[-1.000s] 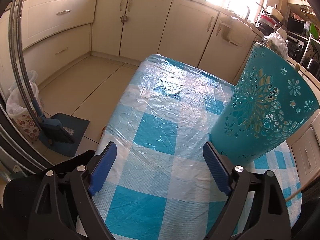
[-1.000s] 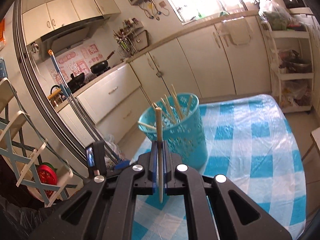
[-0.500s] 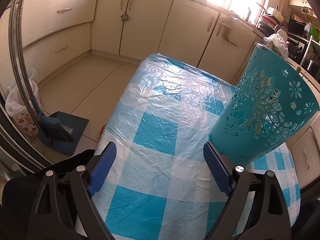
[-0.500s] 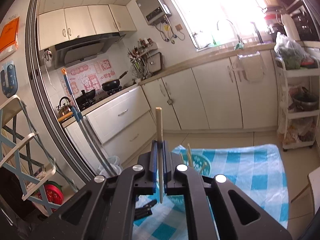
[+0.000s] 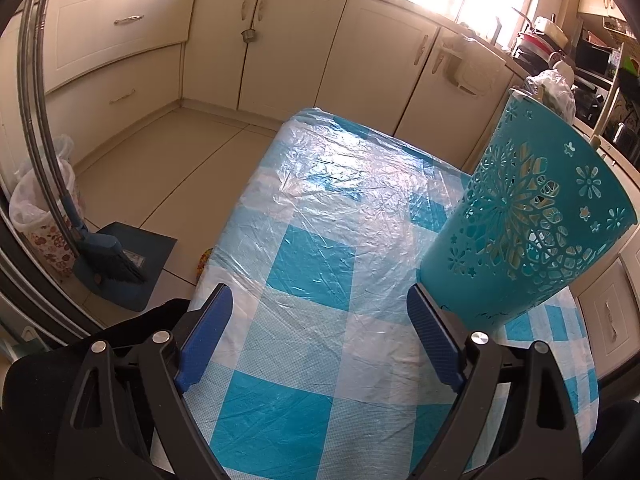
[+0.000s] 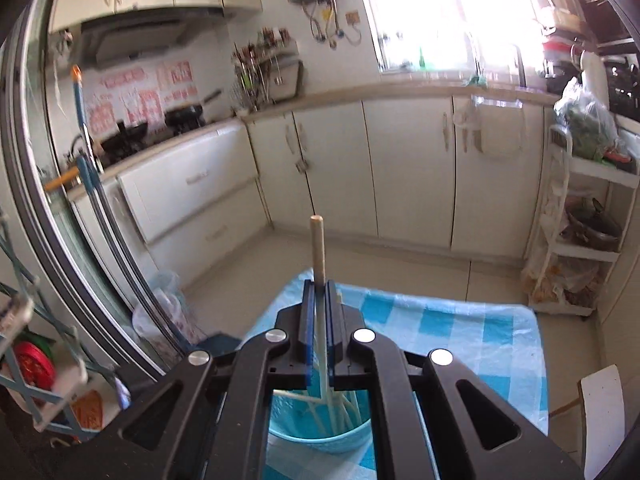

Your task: Organize utensils

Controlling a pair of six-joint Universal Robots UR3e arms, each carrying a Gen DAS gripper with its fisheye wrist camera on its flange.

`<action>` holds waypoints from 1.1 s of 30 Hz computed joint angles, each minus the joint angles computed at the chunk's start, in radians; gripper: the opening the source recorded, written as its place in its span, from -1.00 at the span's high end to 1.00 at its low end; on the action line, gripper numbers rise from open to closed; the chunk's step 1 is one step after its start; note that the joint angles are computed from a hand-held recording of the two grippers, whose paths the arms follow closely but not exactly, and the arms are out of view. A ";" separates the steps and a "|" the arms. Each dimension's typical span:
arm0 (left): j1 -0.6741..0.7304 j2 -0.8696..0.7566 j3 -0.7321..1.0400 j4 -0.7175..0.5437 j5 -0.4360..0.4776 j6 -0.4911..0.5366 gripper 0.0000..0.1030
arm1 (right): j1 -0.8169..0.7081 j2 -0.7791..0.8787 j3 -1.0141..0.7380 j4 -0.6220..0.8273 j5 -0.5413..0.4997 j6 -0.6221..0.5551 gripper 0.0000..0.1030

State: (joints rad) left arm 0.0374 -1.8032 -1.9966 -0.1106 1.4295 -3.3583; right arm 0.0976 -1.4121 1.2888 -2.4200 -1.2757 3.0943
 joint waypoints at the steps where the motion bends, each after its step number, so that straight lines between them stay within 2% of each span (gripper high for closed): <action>1: -0.001 0.001 0.001 0.000 0.002 0.002 -0.65 | 0.005 0.019 0.002 0.004 -0.016 0.000 0.89; 9: -0.017 -0.005 0.016 -0.007 0.023 0.010 -0.70 | 0.035 0.112 -0.025 0.047 -0.100 0.014 0.89; 15: -0.026 -0.008 0.023 -0.014 0.044 0.011 -0.74 | 0.046 0.074 0.054 -0.025 -0.132 0.044 0.85; 17: -0.032 -0.009 0.028 -0.018 0.056 0.012 -0.76 | 0.048 0.036 0.114 -0.082 -0.136 0.058 0.52; 19: -0.040 -0.011 0.033 -0.023 0.071 0.012 -0.78 | 0.048 -0.009 0.181 -0.146 -0.137 0.067 0.33; 21: -0.051 -0.011 0.040 -0.027 0.090 0.013 -0.79 | 0.050 -0.053 0.239 -0.188 -0.139 0.082 0.27; 23: -0.060 -0.002 0.046 -0.043 0.101 0.018 -0.80 | 0.056 -0.114 0.307 -0.215 -0.155 0.105 0.05; 27: -0.081 0.078 0.047 -0.106 0.126 0.003 -0.85 | 0.085 -0.216 0.403 -0.224 -0.212 0.150 -0.29; 29: -0.093 0.136 0.055 -0.162 0.134 -0.004 -0.85 | 0.117 -0.272 0.444 -0.209 -0.273 0.192 -0.60; 33: -0.142 0.276 0.097 -0.320 0.176 0.000 -0.85 | 0.165 -0.374 0.487 -0.141 -0.329 0.255 -0.78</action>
